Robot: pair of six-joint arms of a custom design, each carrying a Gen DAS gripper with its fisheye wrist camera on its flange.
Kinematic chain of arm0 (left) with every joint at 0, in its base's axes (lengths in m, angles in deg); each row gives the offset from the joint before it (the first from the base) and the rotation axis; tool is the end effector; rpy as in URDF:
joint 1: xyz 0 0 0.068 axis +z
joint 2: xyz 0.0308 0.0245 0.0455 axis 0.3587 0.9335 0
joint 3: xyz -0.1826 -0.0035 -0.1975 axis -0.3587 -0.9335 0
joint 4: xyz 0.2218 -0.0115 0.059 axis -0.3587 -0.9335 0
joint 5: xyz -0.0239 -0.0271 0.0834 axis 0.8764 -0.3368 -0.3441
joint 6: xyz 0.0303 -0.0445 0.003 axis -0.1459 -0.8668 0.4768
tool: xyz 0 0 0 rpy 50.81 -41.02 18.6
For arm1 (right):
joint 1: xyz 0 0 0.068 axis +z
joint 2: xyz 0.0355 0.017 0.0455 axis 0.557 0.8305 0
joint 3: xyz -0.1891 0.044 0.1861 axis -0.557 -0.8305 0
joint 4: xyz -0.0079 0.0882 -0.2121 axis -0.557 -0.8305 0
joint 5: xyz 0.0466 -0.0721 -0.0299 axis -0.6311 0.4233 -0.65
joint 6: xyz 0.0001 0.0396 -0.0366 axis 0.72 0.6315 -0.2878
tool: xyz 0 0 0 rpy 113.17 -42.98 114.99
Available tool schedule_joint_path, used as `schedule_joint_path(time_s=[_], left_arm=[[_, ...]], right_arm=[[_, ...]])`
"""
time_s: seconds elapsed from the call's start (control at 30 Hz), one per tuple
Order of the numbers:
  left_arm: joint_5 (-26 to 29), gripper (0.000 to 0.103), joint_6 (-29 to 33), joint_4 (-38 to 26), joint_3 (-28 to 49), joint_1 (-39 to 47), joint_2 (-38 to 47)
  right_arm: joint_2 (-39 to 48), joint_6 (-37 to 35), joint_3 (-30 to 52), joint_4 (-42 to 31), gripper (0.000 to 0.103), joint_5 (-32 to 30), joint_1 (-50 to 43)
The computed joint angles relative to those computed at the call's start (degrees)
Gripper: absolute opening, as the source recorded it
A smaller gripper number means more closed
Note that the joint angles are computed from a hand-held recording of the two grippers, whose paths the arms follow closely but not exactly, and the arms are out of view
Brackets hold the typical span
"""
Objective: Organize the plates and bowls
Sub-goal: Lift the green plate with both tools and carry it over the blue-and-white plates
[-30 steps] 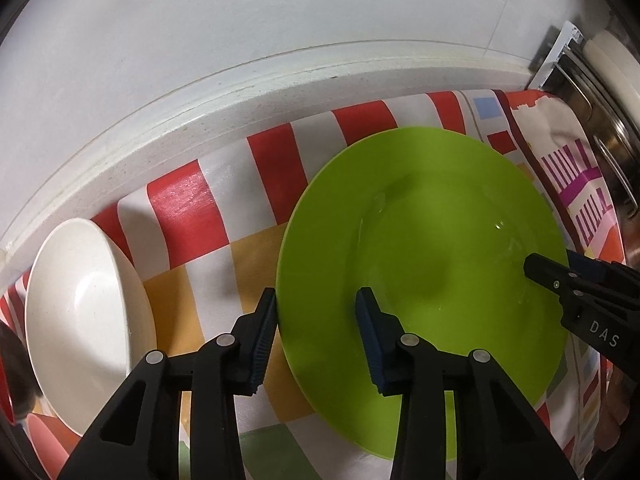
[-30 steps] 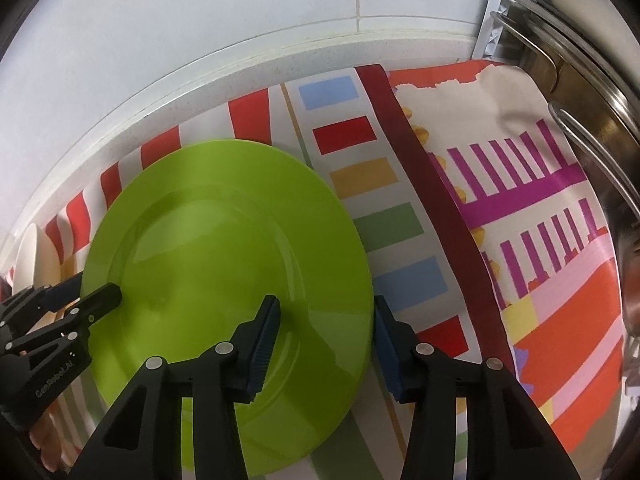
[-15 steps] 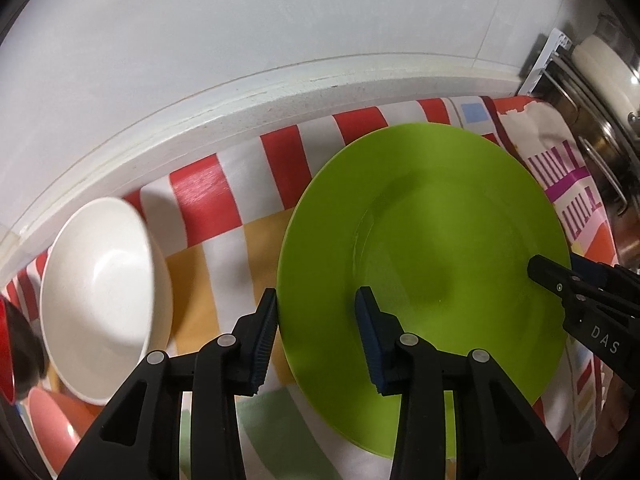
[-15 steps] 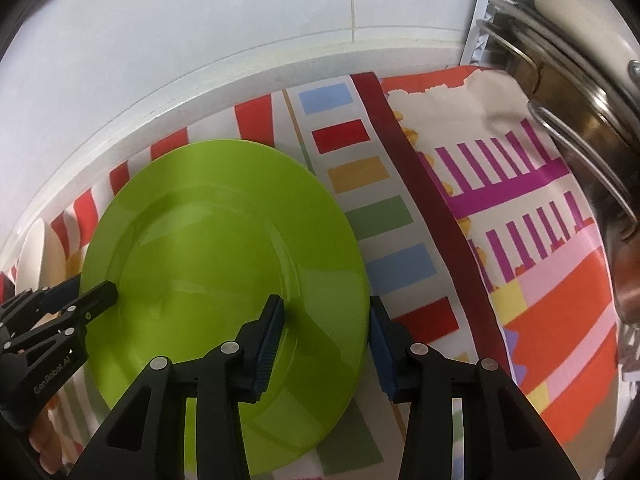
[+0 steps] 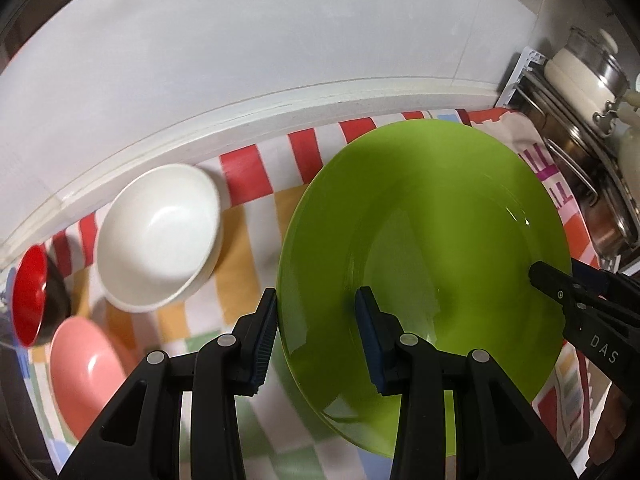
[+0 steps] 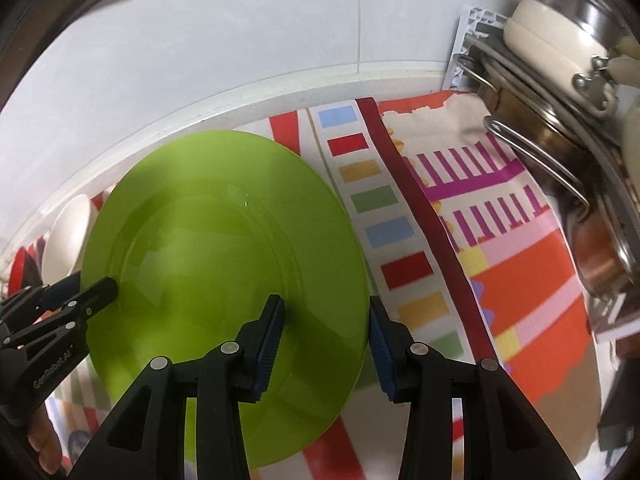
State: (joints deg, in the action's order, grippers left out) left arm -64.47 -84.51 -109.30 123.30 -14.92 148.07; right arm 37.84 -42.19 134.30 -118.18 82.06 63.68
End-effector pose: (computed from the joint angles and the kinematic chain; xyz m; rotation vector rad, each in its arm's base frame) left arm 0.2635 -0.1871 0.2372 0.5053 2.6449 -0.1497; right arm 0.2150 0.1131 0.2377 0.4390 2.6961 0.0072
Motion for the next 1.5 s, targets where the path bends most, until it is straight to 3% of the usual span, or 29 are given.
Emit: schedule_joint_path(time_s=[0.5,0.87,1.17,1.5], left_arm=[[-0.6,0.039,-1.9,-6.0,-14.9,-0.1,-22.1],[1.0,0.039,0.5,-14.7,-24.4,5.1,-40.1],[5.5,0.039,8.3,-22.4,-29.5,16.3,-51.0],[10.5,0.039,22.6,-27.3,-33.9,32.3,-55.0]], right_arm=[[-3.4,21.0,6.3,-16.0,0.043,8.1,22.5],[3.8,38.4,15.5,-25.0,0.043,10.3,40.2],[12.5,45.3,25.0,-29.3,0.043,9.8,49.1],[19.0,48.8,28.3,-26.4,0.043,5.8,53.3]])
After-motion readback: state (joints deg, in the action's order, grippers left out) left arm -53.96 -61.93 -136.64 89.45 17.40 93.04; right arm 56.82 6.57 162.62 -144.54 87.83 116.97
